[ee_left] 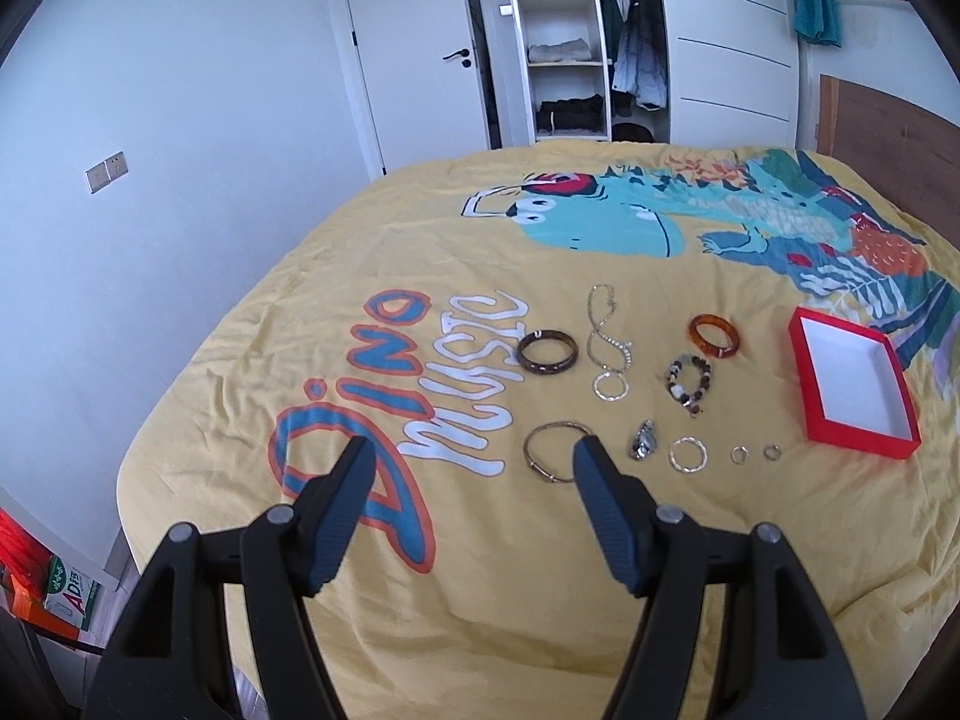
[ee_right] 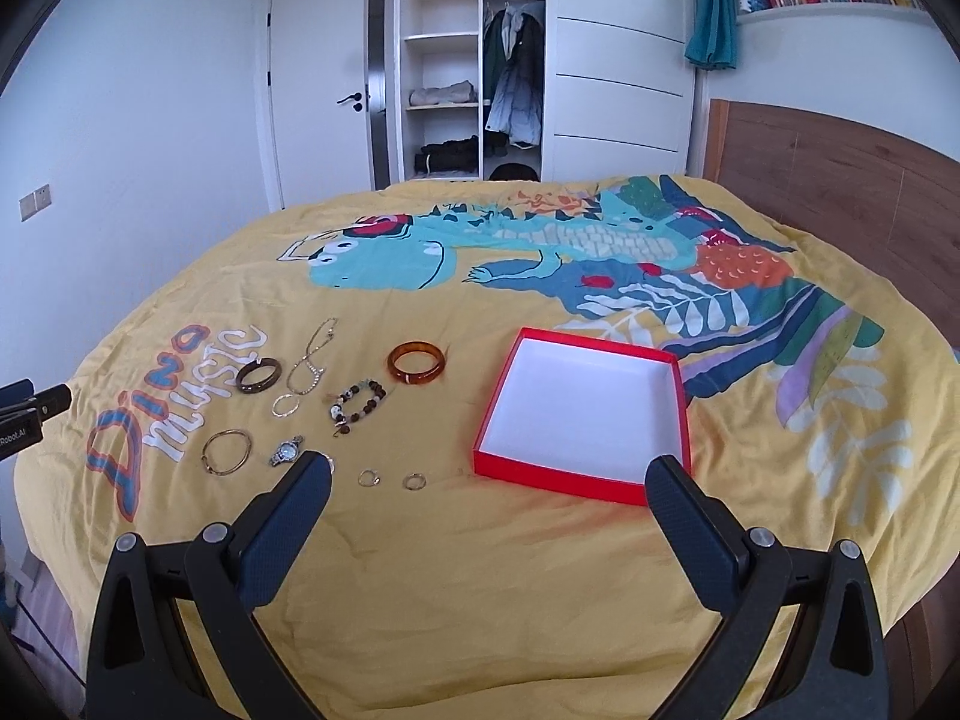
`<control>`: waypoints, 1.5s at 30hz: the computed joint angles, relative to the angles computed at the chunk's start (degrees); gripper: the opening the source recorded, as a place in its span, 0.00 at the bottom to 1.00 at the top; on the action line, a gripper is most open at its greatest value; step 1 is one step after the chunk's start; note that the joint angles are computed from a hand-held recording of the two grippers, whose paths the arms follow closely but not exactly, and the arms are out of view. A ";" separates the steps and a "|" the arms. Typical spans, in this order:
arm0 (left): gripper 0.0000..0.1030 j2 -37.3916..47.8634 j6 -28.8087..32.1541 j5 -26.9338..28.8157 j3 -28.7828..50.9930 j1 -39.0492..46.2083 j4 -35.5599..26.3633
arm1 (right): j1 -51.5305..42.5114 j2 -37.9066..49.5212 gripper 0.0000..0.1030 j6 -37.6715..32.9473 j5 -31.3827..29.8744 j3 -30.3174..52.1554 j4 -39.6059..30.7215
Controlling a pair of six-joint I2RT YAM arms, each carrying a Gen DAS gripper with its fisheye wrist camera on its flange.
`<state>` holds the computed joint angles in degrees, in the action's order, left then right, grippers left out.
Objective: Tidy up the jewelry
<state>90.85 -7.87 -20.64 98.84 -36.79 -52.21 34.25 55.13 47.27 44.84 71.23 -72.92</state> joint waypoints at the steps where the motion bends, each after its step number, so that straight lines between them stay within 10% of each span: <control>1: 0.65 0.09 0.25 0.00 0.48 0.11 -0.24 | -0.03 0.00 1.00 -0.10 -0.01 0.26 -0.14; 18: 0.65 7.97 6.73 1.57 28.47 6.64 -11.53 | 5.58 2.17 1.00 1.68 9.74 15.04 -11.31; 26: 0.65 11.08 5.64 1.64 21.49 9.36 -9.31 | -6.94 -1.22 0.98 -9.45 -4.04 3.63 2.27; 35: 0.65 12.29 1.64 5.59 4.83 9.05 -0.98 | -18.67 0.14 0.62 -17.21 -24.69 -10.88 17.60; 45: 0.65 24.22 1.45 10.22 9.79 8.28 0.34 | -25.02 14.40 0.30 -23.83 -44.19 -16.29 35.29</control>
<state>115.08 -6.42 -10.42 108.63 -28.51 -51.87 9.23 69.53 23.44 0.64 54.94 -37.63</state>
